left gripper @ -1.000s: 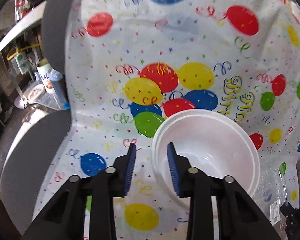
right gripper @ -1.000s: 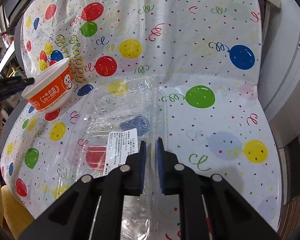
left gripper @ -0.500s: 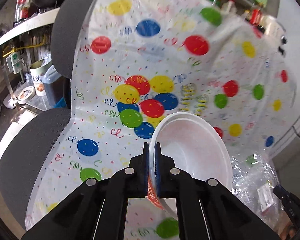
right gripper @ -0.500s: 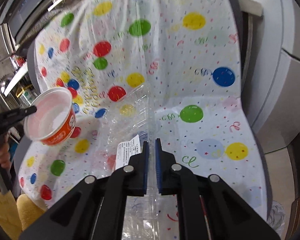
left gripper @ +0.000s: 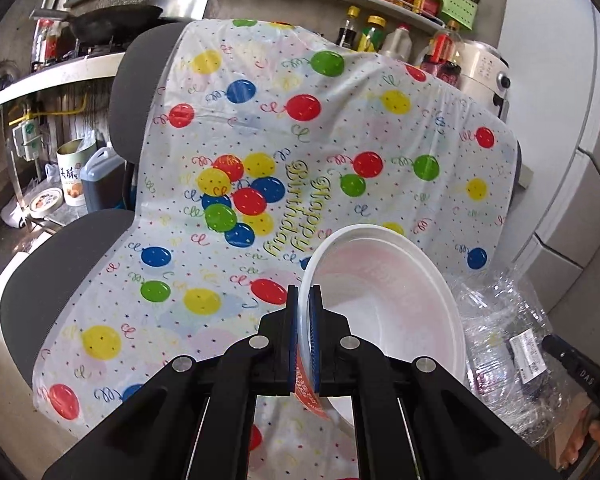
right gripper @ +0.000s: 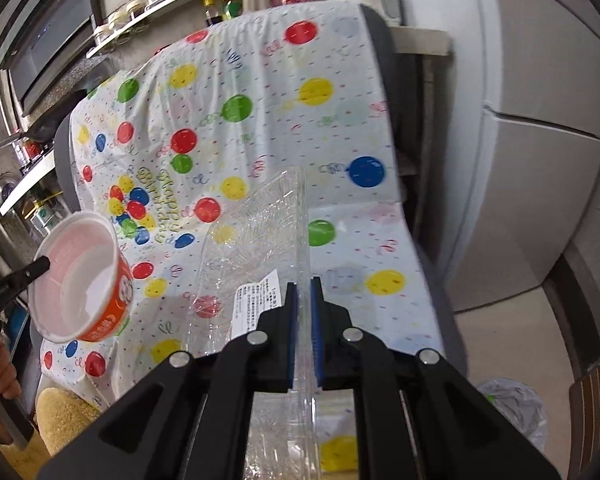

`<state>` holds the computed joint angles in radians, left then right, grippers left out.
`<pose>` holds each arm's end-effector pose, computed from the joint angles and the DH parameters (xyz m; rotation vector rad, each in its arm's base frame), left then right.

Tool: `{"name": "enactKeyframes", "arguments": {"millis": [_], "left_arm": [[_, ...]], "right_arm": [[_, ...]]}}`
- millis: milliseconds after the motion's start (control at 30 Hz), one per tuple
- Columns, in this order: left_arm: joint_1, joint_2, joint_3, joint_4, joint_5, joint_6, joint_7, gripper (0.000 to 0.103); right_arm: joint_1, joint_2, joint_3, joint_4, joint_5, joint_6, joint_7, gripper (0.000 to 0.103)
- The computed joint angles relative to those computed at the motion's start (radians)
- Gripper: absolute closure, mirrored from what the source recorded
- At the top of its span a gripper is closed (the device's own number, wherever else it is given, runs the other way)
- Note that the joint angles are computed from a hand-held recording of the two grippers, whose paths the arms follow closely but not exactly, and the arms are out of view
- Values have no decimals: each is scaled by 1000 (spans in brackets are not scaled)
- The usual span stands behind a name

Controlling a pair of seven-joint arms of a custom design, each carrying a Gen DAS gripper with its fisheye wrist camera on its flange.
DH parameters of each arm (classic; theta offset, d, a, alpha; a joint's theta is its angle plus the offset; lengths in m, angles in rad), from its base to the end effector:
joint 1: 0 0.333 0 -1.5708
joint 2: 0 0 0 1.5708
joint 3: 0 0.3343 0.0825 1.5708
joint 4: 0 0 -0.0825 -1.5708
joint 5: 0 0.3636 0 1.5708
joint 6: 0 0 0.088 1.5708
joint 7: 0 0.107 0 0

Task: Collect trash
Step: 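Carry the container and bowl to the trash bin and open both tools over it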

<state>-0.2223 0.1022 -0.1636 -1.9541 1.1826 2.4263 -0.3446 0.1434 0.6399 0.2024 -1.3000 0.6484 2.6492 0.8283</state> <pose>0.5564 -0.2189 0.4953 -2.1082 0.9376 -0.7768 0.7421 0.1999 0.4733 -1.9625 1.1194 -0.2830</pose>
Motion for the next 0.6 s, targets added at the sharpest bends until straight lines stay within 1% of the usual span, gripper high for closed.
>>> {"name": "enactKeyframes", "arguments": {"millis": [67,200,267,367,433,533,600], "left_arm": [[-7,22,-5,23,-8,3,16,97],[-31,85,-5,97,-45,19,94,97],[-50,114,1,134,-51,17,116,97],[-74,168,11,198,-74,54,146,97],[-104,206,21,251,-76,39,173,97],[-150,250,40,314,-70,7,195,97],[-166,270,51,337,-76,10,192,97]], "right_arm": [[-24,-21,11,-33,29,22,-20,96],[-71,-38,30,-66,97,34,-67,96],[-82,-37,25,-73,115,32,-74,96],[-104,-38,17,-84,137,32,-90,96],[-128,-48,15,-106,162,47,-114,96],[-156,-73,4,-153,192,93,-152,96],[-162,-93,-12,-197,196,156,-173,96]]}}
